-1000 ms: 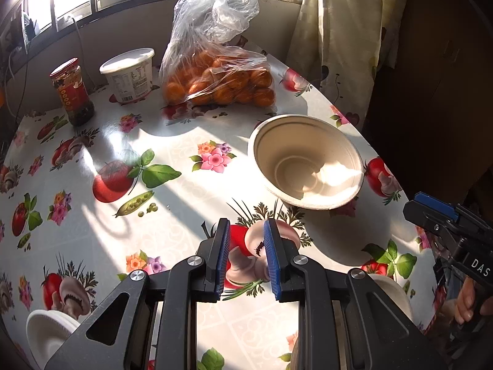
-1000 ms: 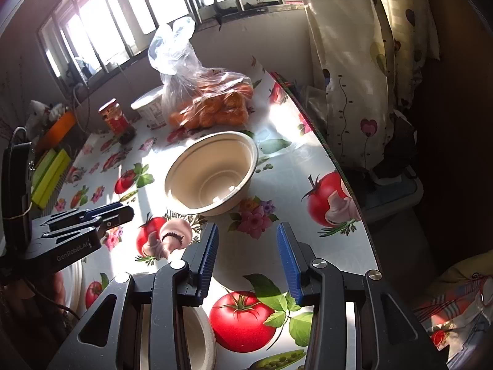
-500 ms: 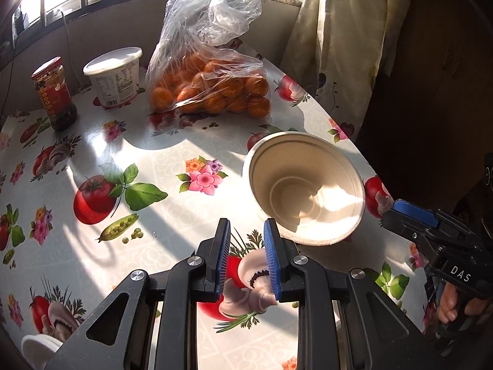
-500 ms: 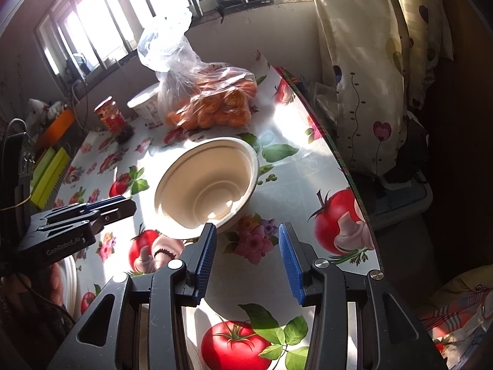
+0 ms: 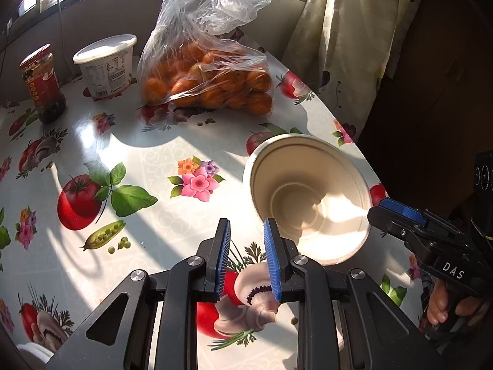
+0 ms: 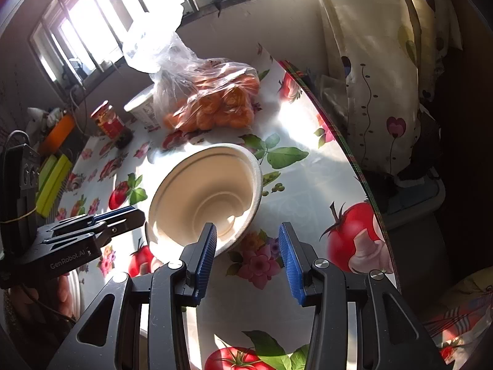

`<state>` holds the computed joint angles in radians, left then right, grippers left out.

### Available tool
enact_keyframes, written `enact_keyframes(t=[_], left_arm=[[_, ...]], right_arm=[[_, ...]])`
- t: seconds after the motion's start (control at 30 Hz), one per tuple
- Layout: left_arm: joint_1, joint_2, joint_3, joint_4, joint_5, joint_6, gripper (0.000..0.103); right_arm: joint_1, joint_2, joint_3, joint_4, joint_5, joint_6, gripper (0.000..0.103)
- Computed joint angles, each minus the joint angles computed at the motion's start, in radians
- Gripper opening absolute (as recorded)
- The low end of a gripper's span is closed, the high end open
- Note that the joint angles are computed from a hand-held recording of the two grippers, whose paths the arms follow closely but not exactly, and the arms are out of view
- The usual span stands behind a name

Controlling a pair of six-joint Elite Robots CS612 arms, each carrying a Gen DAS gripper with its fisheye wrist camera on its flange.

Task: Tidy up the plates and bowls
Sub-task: 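Move both open tools toward the remaining beige bowl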

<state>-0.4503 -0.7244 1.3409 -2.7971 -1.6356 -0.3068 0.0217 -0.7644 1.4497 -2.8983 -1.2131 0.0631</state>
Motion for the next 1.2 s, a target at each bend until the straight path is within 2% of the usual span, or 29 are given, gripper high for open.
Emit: enact_keyframes(t=[0.4,0.73,0.93,1.2], left_arm=[[0.005,0.012,-0.013,-0.008,-0.015,-0.024,0.023],[0.003,0.019,-0.025,0.011,-0.015,-0.027,0.023],[0.003,0.022,-0.027,0.016,-0.009,-0.030,0.023],[0.005,0.024,-0.026,-0.006,-0.023,-0.039,0.015]], right_arm=[[-0.003,0.017,-0.020,-0.001,0.027,0.025,0.041],[-0.003,0.023,-0.029,0.014,0.027,0.024,0.027],[-0.002,0.024,-0.031,0.020,0.032,0.028,0.026],[0.000,0.025,-0.032,0.024,0.027,0.036,0.026]])
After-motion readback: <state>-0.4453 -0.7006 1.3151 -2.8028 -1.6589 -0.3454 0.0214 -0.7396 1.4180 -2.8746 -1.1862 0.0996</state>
